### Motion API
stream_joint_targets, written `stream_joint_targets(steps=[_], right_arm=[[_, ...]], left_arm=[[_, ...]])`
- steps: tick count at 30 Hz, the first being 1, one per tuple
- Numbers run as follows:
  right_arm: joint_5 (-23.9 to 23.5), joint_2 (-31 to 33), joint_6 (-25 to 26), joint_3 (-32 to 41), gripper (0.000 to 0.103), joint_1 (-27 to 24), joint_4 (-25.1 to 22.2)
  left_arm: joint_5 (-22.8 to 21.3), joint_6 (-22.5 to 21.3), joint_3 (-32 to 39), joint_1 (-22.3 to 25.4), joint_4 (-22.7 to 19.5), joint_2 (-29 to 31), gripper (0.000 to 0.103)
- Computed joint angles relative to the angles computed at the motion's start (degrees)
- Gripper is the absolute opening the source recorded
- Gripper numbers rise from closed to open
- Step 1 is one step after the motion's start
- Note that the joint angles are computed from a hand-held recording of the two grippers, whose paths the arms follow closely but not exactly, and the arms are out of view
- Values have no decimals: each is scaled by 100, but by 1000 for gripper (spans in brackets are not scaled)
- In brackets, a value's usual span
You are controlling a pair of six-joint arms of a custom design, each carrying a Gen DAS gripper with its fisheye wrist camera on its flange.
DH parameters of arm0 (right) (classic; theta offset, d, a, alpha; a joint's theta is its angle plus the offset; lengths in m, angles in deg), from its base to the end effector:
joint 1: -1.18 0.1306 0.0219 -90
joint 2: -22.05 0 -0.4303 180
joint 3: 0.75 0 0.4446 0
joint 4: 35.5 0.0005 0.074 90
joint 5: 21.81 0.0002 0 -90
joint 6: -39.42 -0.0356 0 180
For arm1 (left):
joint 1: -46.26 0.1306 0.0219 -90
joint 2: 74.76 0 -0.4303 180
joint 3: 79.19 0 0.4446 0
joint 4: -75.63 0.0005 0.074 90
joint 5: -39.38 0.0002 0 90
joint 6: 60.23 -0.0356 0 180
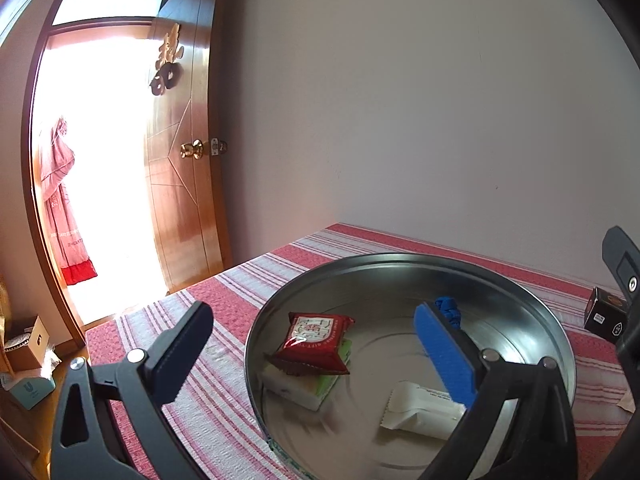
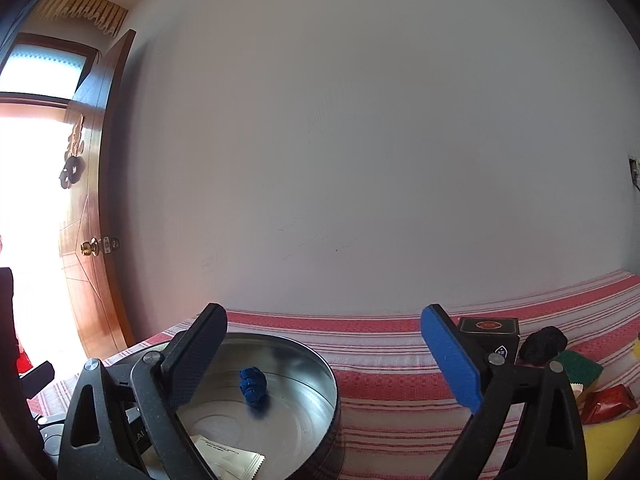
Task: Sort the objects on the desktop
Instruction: 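Move both grippers back toward the sponges on the bed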
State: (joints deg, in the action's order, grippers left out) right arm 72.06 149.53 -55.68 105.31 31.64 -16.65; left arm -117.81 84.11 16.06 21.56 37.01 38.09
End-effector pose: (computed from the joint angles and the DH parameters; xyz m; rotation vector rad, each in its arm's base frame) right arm 0.6971 0.4066 0.3046 -0.3067 1.6030 0.4238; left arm 0.6144 -0.2470 0.3196 -0.8601 1.7461 0.6090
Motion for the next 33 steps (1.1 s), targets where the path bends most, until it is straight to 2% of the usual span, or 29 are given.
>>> stream_joint_targets(steps=[4, 8, 14, 17, 22, 29, 33], right_arm=[[-38, -80, -161, -146, 100, -61, 115], [-57, -175, -534, -271, 100, -154, 61], [242, -464, -601, -865, 100, -234, 753], [322, -571, -892, -1132, 100, -302, 1130], [336, -704, -1137, -1294, 100, -407, 1034], [407, -1004, -1494, -1872, 100, -552, 1644], [430, -1182, -1869, -2110, 100, -739, 1603]], left_arm=[[8, -178, -76, -46, 243, -26, 102], [16, -110, -64, -85, 214, -16, 102], [-13, -300, 3, -214, 364, 49, 102], [-20, -428, 111, -277, 400, 124, 102], [29, -595, 177, -361, 543, 171, 102], [178, -967, 282, -474, 821, 258, 102], [236, -1290, 324, -557, 1082, 312, 102]])
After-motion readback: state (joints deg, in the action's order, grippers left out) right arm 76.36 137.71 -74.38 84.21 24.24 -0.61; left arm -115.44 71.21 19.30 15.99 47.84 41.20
